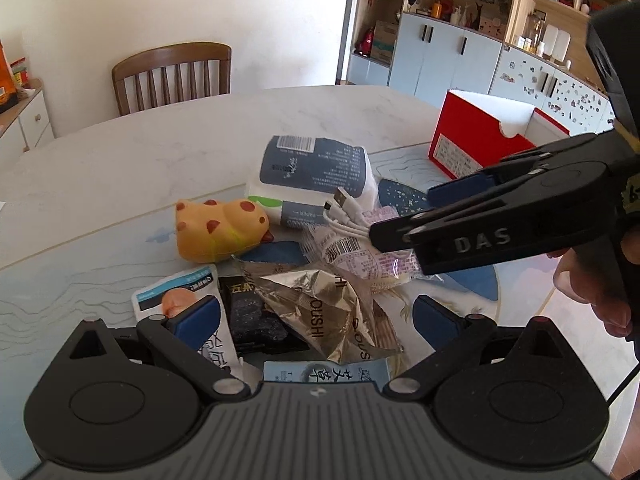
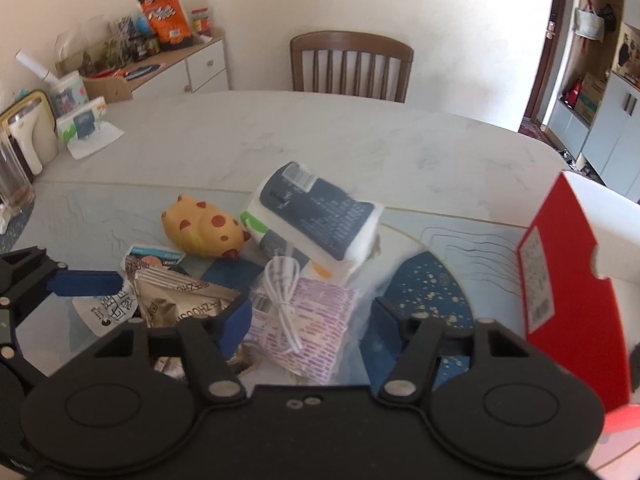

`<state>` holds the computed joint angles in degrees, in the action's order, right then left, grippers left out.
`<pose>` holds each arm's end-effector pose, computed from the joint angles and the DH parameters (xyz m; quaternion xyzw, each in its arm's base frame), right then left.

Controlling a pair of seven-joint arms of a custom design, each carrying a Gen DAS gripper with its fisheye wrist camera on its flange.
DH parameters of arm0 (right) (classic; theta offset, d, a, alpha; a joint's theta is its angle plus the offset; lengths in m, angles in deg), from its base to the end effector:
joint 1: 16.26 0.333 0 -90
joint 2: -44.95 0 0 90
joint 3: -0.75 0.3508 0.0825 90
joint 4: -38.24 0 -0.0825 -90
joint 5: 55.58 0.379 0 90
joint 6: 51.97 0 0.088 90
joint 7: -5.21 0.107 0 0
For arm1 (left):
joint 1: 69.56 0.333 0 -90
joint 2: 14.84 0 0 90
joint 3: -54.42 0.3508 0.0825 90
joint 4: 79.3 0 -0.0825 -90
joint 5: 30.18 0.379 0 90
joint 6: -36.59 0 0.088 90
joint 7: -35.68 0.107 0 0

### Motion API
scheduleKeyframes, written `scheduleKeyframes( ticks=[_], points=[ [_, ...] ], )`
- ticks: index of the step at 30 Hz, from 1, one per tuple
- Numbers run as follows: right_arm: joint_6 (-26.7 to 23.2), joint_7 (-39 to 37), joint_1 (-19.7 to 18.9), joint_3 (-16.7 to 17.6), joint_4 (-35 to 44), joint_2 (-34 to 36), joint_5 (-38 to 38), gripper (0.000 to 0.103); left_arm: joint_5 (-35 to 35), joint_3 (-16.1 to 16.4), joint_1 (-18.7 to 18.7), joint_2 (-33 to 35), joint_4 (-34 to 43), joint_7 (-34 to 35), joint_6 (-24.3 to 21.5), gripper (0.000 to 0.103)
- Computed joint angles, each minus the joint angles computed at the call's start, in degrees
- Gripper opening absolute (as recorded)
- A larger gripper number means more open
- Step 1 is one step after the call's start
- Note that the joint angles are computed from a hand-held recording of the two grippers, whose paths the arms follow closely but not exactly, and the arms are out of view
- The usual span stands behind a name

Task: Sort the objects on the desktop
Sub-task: 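Grasp the white USB cable with the right gripper while the left gripper grasps the silver foil bag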

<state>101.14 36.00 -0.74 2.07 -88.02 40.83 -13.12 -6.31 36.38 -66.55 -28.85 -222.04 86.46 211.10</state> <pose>0.5305 0.1396 0.5039 -0.8594 0.3745 -0.1296 0.3232 0.4520 -0.1622 0.4955 -0.6511 0.6506 -0.3092 0.2391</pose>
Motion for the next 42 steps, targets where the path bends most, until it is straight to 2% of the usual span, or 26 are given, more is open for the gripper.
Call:
scheduleKeyframes(
  ticks=[2, 9, 13, 18, 22, 27, 32, 42],
  points=[
    [0.8, 1.1, 0.2, 0.4, -0.1, 0.4, -1.3, 0.057, 1.6, -1.3, 1.4, 0.7, 0.4, -1.4, 0.1, 0.102],
    [1.5, 2.4, 0.6, 1.2, 0.3, 1.5, -3.4, 0.049, 4.3, -1.3, 1.9, 2.0, 0.8, -2.7, 1.6, 0.099],
    [2.3, 2.9, 0.8, 1.5, -0.1, 1.6, -4.8, 0.042, 2.6, 0.3, 0.1, 2.5, 0.6, -1.2, 1.8, 0.089],
    [4.2, 2.8, 1.1, 1.6, -0.8, 1.5, -5.6, 0.033, 5.2, -1.3, 2.2, 2.4, 0.9, -3.2, 1.4, 0.079],
    [5.1, 3.0, 1.3, 1.6, -1.0, 1.5, -5.8, 0.021, 7.0, -1.5, 2.7, 2.2, 1.0, -4.6, 1.3, 0.069],
    [5.8, 4.1, 1.3, 1.5, -1.1, 1.5, -6.4, 0.011, 3.6, 1.2, -0.4, 2.1, 1.3, -3.1, 0.1, 0.060],
    [4.6, 4.2, 1.1, 1.2, -0.5, 1.4, -5.3, 0.010, -2.9, 4.3, -3.8, 2.0, 0.9, 0.7, 0.3, 0.053],
    [2.7, 5.4, 0.4, 0.4, -0.5, 0.0, -3.8, 0.010, -10.6, 5.4, -5.5, 1.7, 1.5, 5.2, -1.0, 0.048]
  ],
)
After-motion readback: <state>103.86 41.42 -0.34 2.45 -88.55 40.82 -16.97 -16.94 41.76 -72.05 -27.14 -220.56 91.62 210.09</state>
